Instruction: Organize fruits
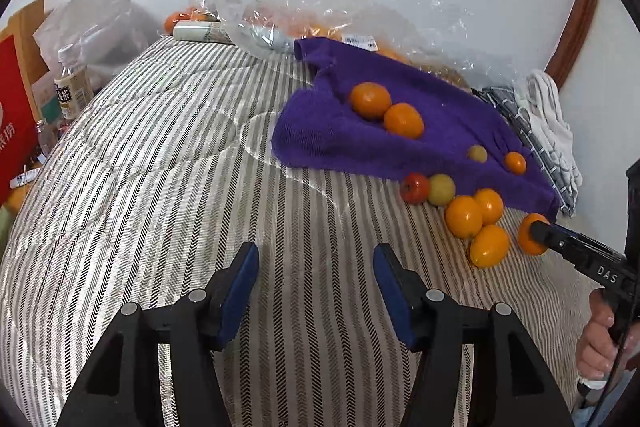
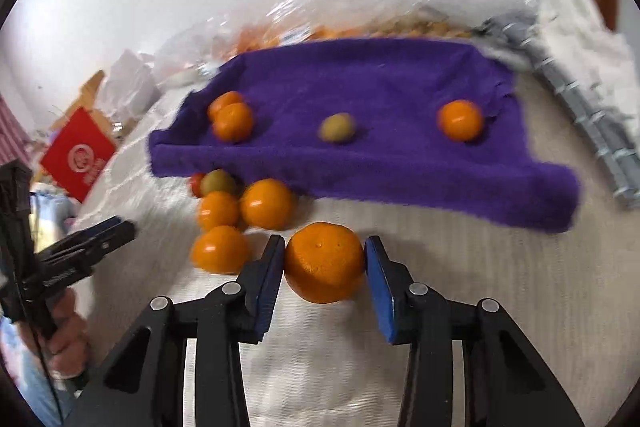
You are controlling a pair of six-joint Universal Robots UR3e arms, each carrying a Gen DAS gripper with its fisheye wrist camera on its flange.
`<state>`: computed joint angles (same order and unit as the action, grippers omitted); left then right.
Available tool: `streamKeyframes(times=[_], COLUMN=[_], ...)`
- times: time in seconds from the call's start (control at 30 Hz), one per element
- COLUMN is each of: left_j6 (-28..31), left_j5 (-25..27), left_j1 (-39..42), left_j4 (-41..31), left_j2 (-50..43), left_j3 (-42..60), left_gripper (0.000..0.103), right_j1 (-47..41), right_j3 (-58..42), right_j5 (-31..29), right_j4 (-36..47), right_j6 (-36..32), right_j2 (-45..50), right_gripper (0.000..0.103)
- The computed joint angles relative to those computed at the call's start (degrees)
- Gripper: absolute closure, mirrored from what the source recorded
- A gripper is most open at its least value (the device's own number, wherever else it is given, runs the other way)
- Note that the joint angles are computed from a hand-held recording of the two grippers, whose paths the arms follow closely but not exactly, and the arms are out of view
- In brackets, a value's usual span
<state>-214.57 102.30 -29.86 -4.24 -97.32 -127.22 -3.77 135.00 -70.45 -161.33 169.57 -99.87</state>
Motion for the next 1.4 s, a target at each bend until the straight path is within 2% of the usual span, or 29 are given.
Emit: streamKeyframes(times=[0.07,0.27,0.57,0.73,1.0,1.13,1.23,1.4], left_j6=[0.06,0.43,0.14,0.59,1.46,0.67,2.06,3.14], left_j5=[0.05,1.11,0.90,0.56,-2.30,-2.04,-4.72,1.03], left_j1=[-0.04,-0.79,-0.61,-0.43,1.30,-0.05,-0.28,-3.96], left_j4=[-0.31,-2.43,-2.17,-2.12,-2.88,-16.39,-20.10,-26.79], left_j2=[-0.12,-0.76,-0.83,-0.82,0.57,1.99,1.65,-6.25], left_j3=[0.22,1.95,1.87,1.79,1.06,7.29,10.93,23.99], left_gripper=[0.046,0.044,0.044,0.042,0.041,0.043,0.043,0.043], right_j1=[-1.38,-6.19,-2.61,-5.41,-6.52,-7.23,-5.56,-6.29], right_j3=[0.82,2.68,2.27,3.18,5.32,6.84,8.48,8.58], right_j5=[-1.37,1.88,-0.42,2.90,3.13,3.35,-0.28,-0.77], right_j4=[-0.53,-0.73,-7.74,-5.88,-5.56,-6.66,-11.01,-10.59], right_j6=[-0.99,-4.88,-3.57,-4.28,-6.20,-6.13,-4.80,-4.20], right_j2=[-1.05,-0.85,5.54,4.10,1.33,-0.07,-0.55,-0.95], right_gripper=[0.062,0.062,0.059,0.061,0.061,0.061,0.061,0.061])
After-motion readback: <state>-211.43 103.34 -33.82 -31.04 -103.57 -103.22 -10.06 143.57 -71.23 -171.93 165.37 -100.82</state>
